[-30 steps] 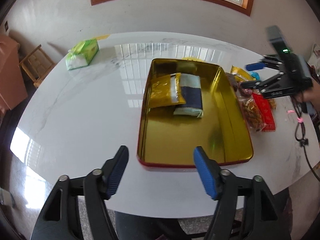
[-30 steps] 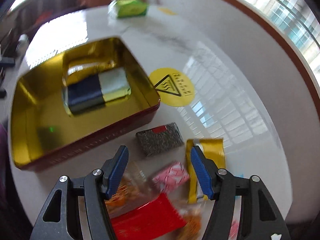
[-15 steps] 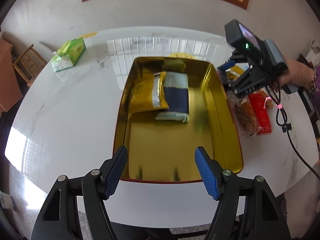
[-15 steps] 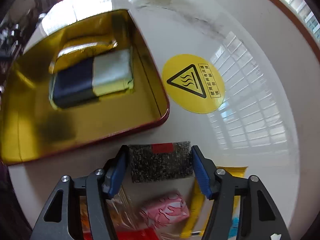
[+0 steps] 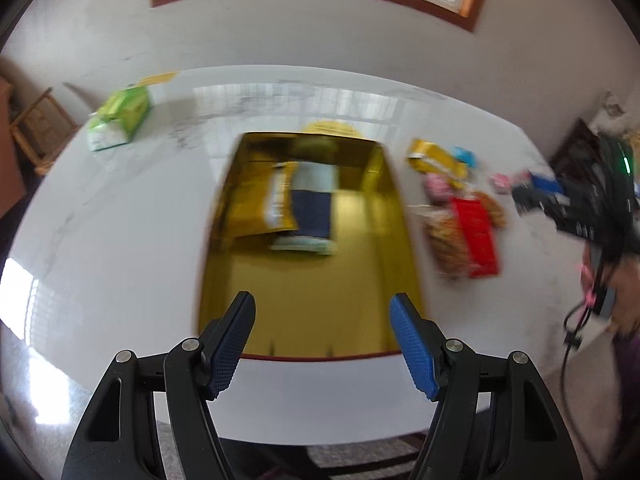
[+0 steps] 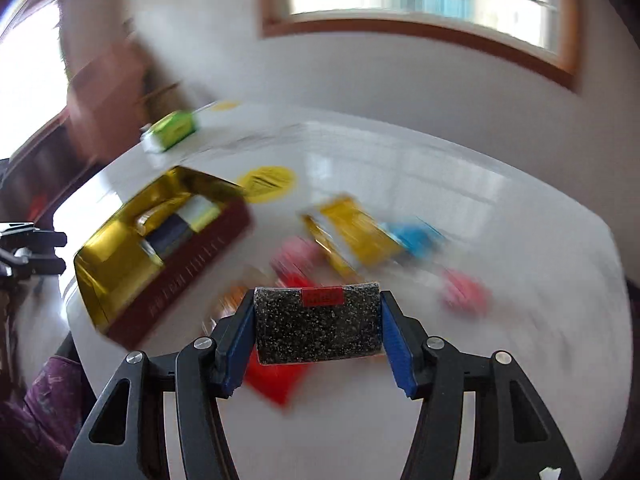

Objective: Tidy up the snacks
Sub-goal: 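Lift the speckled bar with the right gripper while the left gripper approaches the clear twisted-snack bag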

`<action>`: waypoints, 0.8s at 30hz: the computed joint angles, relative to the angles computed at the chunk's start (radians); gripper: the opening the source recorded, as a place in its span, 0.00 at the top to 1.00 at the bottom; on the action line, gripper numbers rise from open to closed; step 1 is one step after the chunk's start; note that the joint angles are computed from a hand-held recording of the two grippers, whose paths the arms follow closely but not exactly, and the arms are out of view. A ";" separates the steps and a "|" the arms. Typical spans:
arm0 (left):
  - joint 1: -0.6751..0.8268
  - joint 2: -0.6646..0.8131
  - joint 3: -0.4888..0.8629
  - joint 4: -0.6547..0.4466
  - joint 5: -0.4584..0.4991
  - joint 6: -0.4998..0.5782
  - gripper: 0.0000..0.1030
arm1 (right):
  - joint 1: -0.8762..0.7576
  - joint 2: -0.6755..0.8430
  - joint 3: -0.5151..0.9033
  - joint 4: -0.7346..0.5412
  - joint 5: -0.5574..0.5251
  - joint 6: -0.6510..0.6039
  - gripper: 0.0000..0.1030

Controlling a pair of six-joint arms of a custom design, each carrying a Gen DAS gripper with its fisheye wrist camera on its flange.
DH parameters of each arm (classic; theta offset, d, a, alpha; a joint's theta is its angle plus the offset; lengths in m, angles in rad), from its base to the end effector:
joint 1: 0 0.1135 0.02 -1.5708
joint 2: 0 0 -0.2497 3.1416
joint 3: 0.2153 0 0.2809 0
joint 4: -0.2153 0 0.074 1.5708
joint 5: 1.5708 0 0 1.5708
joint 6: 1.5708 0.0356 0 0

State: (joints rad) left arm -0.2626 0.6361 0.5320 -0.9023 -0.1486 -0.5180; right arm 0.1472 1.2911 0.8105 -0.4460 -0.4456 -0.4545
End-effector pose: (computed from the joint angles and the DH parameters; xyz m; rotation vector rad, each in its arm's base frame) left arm 0.1527 -0.0356 0.2007 -0.3813 2.5351 -0.1063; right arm 0.2805 0.0571 0.1950 -0.8886 2.2489 0.4167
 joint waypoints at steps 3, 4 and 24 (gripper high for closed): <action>-0.072 0.094 0.052 0.055 0.069 -0.019 0.32 | -0.155 -0.132 -0.143 0.024 0.026 -0.050 0.47; -0.090 0.135 0.071 0.079 0.092 -0.027 0.32 | -0.205 -0.138 -0.167 0.040 0.031 -0.070 0.47; -0.049 1.054 0.578 0.298 0.326 -0.065 0.32 | -0.490 0.146 -0.176 0.272 -0.113 -0.090 0.47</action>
